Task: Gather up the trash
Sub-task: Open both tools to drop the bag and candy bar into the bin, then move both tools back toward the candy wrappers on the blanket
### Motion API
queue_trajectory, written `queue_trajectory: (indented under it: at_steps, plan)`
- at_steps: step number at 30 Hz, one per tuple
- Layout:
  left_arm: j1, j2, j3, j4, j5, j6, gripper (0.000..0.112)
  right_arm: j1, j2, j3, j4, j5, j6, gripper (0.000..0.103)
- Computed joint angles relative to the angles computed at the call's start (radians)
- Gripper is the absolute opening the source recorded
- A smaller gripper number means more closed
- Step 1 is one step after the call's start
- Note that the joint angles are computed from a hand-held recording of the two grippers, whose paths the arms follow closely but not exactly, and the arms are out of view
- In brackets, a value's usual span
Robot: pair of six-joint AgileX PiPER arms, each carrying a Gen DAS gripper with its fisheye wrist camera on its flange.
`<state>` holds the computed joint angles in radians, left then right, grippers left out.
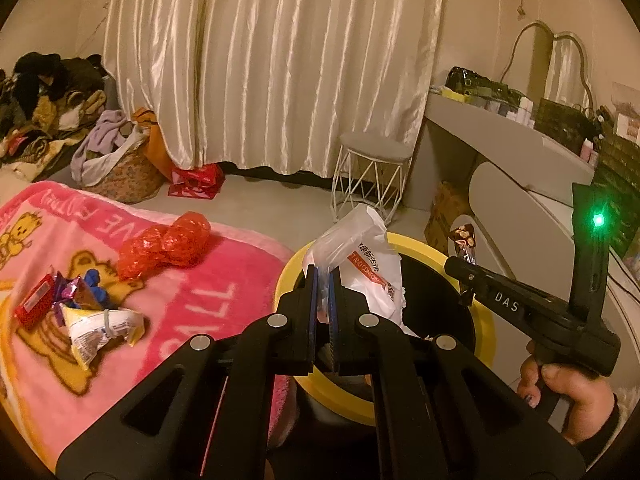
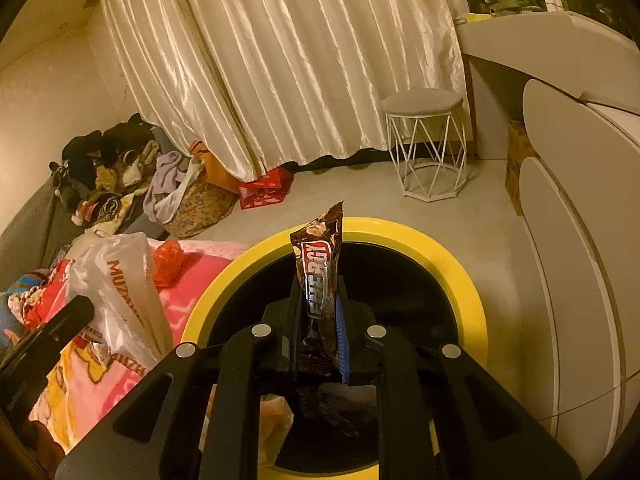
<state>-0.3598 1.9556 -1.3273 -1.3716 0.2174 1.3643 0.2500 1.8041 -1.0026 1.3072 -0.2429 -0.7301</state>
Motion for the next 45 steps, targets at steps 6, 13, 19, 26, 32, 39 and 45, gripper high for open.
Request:
queue_trajectory:
  at_steps: [6, 13, 19, 26, 32, 39, 45]
  plan:
    - [-0.020, 0.032, -0.029, 0.058, -0.009, -0.045, 0.002, -0.016, 0.000, 0.003, -0.007, 0.013, 0.007, 0.014]
    - [-0.038, 0.077, -0.071, 0.211, -0.012, -0.190, 0.002, -0.019, 0.001, 0.013, -0.032, 0.014, 0.038, 0.014]
    - [-0.039, 0.114, -0.105, 0.303, 0.001, -0.287, 0.002, -0.019, 0.012, 0.015, -0.042, 0.015, 0.058, 0.016]
    - [-0.029, 0.126, -0.112, 0.351, 0.002, -0.362, 0.021, -0.021, 0.019, 0.012, -0.033, 0.024, 0.067, 0.026]
    - [0.002, 0.085, -0.046, 0.062, -0.006, -0.110, 0.072, -0.011, 0.019, 0.024, -0.041, 0.006, 0.096, 0.044]
    - [0.037, 0.044, 0.004, -0.110, -0.011, 0.043, 0.091, -0.005, 0.019, 0.017, -0.039, -0.004, 0.074, 0.056]
    - [0.072, 0.003, 0.043, -0.226, -0.015, 0.140, 0.092, 0.016, 0.014, 0.005, -0.016, -0.017, 0.044, 0.068]
